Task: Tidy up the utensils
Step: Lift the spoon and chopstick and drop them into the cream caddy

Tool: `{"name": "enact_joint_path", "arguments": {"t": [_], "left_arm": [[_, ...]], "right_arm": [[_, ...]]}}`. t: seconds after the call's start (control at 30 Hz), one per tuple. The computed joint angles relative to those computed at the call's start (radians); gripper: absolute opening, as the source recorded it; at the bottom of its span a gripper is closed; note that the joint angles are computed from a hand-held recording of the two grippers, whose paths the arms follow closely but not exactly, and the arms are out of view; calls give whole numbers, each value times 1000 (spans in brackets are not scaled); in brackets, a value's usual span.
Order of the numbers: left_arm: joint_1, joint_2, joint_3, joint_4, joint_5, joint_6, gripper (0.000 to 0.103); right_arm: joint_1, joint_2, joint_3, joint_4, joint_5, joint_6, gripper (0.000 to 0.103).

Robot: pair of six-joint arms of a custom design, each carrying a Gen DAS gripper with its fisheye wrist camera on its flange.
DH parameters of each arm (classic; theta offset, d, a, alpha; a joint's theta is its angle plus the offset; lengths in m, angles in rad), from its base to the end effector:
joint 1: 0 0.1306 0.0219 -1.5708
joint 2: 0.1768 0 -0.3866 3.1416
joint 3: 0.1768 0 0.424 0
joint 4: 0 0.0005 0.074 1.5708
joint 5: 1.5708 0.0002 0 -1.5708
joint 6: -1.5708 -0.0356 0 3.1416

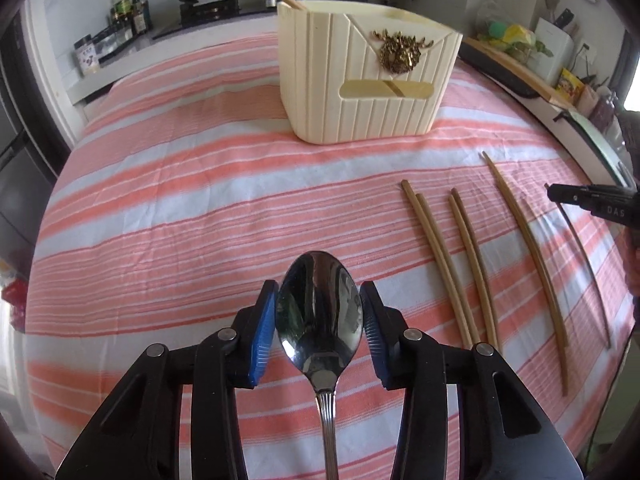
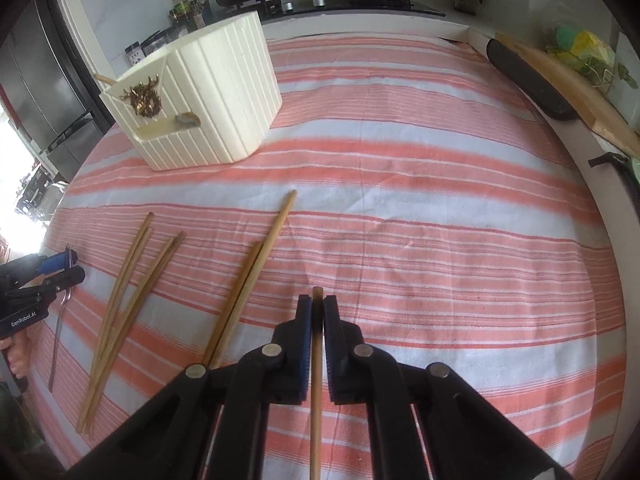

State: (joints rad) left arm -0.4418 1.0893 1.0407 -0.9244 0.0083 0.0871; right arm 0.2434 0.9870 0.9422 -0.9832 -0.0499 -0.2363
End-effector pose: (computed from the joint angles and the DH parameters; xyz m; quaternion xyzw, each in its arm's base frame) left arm 0.3531 -0.1679 0.3881 0.1698 0.9404 -0.0808 0.2832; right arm 0.3383 0.0853 0.3727 -0.0101 0.9631 0.0870 0.2546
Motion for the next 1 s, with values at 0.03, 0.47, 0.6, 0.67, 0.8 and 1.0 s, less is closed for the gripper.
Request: {"name": "enact_joint_path", "arguments": {"t": [0.03,0.47,0.6,0.67,0.8,1.0], "left_arm": [[3,-18,2,1,1,2,42],[9,-244,21,-8,21,20,42],[-3,-265,31,-10,18,24,42],[-3,-269,36,-10,21,29,42],[2,-274,47,-8,29,44,42],[15,-262,73,-8,39,59,42]], "right_arm": [[-1,-18,3,4,-4,-1,6],[124,-289,85,-47,70,-21,6],[181,-341,94,-48,127,-38,6],[204,-357,101,-48,157,-43,6],[238,-368,113,-29,207,-42,5],[236,-351,138,5,214,-36,5]]}}
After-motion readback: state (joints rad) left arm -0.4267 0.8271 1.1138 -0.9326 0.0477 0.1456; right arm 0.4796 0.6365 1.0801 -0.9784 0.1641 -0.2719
